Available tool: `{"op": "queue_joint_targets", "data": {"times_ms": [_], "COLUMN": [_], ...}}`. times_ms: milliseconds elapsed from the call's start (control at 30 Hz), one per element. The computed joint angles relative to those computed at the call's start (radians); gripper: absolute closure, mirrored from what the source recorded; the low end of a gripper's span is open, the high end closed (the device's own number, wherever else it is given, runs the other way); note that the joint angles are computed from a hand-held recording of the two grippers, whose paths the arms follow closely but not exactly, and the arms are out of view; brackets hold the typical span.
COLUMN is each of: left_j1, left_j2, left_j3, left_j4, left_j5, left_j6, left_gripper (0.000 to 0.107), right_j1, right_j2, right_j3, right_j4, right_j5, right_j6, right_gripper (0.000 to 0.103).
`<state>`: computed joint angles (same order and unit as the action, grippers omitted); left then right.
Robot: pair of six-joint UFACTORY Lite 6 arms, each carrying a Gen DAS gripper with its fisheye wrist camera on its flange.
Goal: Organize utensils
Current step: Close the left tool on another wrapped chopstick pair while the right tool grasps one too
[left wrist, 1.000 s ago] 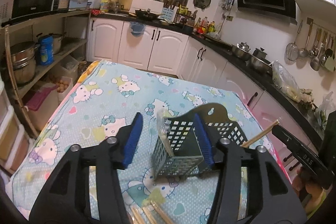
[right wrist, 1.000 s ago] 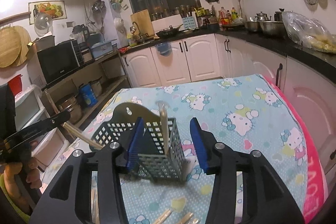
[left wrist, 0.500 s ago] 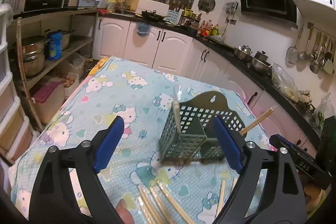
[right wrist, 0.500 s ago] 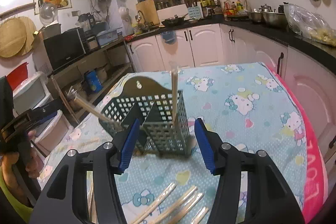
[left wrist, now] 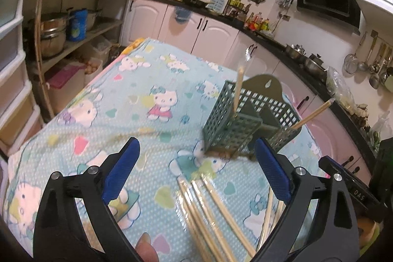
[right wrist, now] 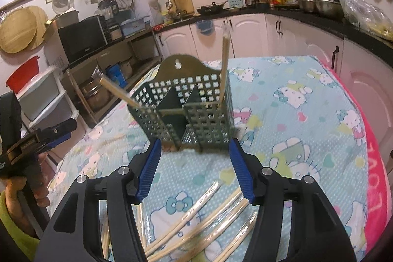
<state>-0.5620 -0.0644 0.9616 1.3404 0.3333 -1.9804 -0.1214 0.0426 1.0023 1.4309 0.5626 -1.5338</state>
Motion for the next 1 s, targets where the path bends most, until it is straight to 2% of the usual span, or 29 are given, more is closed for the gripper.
{"op": "queue_joint_targets", "data": {"times_ms": [300,400,500,633,733,800,1000], "left_j1": [0.015,0.014,0.019,0.016,-0.004,-0.016,-0.005], "left_j2": [-0.026,-0.022,0.011,0.076,0.117,0.148,0.188], "left_j3": [-0.108,-0.146,-0.169,-0.177,-0.175,-0.163,-0.123], "left_j4": [-0.035,-0.023,-0.011,-0.015,0.167,0.204,-0.142], "left_j5": [-0.074,-0.117,-0.175,-0.245,-0.259,-0.261,-0.231], "left_j6": [-0.010,-0.040,-0.073,-0.096,-0.291,-0.334,0.031], "left_gripper": [0.023,0.033,0.054,0.070,0.074,0.077,0.088], "right_j1": [0.029,0.047,0.066,0.099,0.117,0.127,0.153], "right_j2": [0.008,0.036,0.083,0.133,0.175,0.204,0.273], "right_j3": [-0.041,-0.032,-0.006,0.011,0.032,0.050,0.106], "right_j4": [-0.057,-0.112,-0.186,-0.248,-0.289,-0.312,-0.395], "right_j5": [-0.011,-0.029,-0.038,-0.075,-0.098,-0.112,-0.143], "right_j6": [0.036,0.085,0.157,0.217,0.262,0.297,0.394], "right_gripper": [0.048,0.048,0.048,0.048,0.053,0.053,0.054]}}
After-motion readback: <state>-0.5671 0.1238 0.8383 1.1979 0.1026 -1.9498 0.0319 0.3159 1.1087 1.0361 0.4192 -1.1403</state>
